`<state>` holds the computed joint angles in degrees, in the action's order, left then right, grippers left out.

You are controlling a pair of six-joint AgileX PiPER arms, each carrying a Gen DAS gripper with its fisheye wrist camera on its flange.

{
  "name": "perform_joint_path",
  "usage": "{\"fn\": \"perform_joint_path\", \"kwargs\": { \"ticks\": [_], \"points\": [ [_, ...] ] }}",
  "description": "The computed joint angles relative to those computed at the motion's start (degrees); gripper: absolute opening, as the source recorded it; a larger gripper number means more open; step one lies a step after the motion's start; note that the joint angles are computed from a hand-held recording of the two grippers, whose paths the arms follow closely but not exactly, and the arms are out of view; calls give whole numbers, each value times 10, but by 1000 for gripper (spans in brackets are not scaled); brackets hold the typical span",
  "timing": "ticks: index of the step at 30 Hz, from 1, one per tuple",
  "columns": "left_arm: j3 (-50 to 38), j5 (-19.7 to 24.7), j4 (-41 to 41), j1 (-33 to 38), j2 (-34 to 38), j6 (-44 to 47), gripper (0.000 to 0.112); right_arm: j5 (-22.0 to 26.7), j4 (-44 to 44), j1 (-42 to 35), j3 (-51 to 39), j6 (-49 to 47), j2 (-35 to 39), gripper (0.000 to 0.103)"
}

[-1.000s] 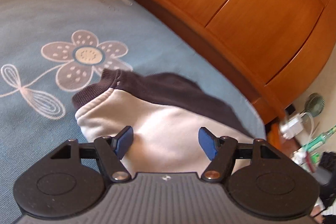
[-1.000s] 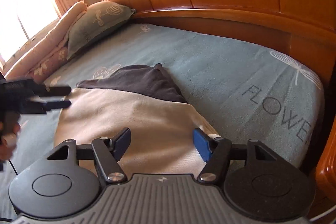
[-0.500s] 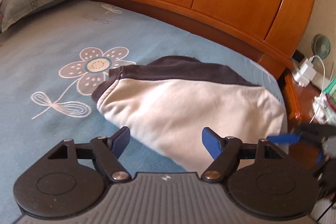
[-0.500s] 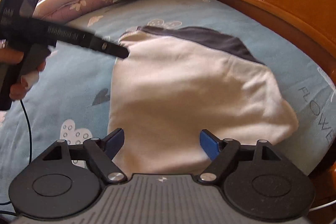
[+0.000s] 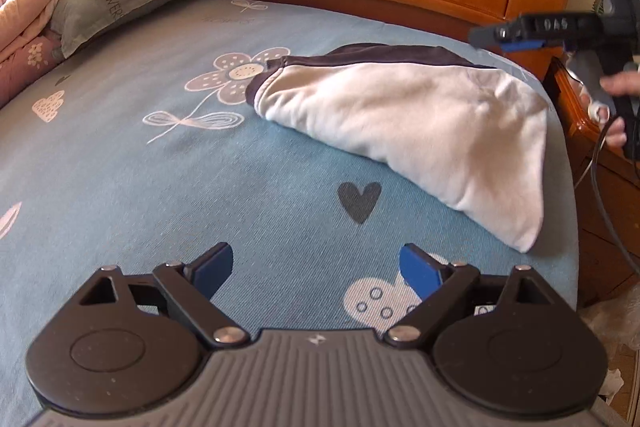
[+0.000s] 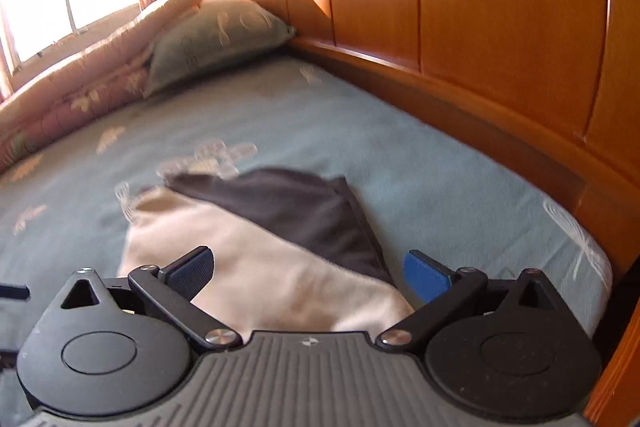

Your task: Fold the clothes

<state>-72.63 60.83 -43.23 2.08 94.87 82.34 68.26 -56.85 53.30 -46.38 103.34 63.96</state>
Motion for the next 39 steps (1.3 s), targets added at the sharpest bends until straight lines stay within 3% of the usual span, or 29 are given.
{"fn": "perform_joint_path", "kwargs": {
  "ticks": [1, 4, 8, 10, 12, 18, 24, 31, 39],
  "points": [
    [-4, 3, 5, 6, 3, -10, 90, -29, -8, -22, -12, -23, -2, 103],
    [-11, 13, -1, 28, 10, -28, 90, -179, 18, -142, -35, -114, 18, 103],
    [-24, 22, -5, 55, 24, -46, 92, -370, 143, -306, -41, -234, 86, 103],
    [-30, 21, -1, 65, 32, -59, 92, -402, 198, -339, -44, -281, 126, 103],
    [-38, 23, 4, 72, 41, -74, 92, -364, 173, -334, -59, -275, 154, 103],
    [-60, 40, 4, 88, 59, -94, 92, -289, 131, -274, -92, -253, 140, 103],
    [-60, 54, 1, 96, 43, -92, 92, -278, 188, -241, -118, -320, 149, 103],
    [-49, 56, 3, 110, 9, -83, 92, -259, 177, -236, -120, -292, 174, 103],
    [-25, 74, -17, 144, -52, -64, 92, -173, 157, -155, -143, -258, 140, 103]
  ]
}}
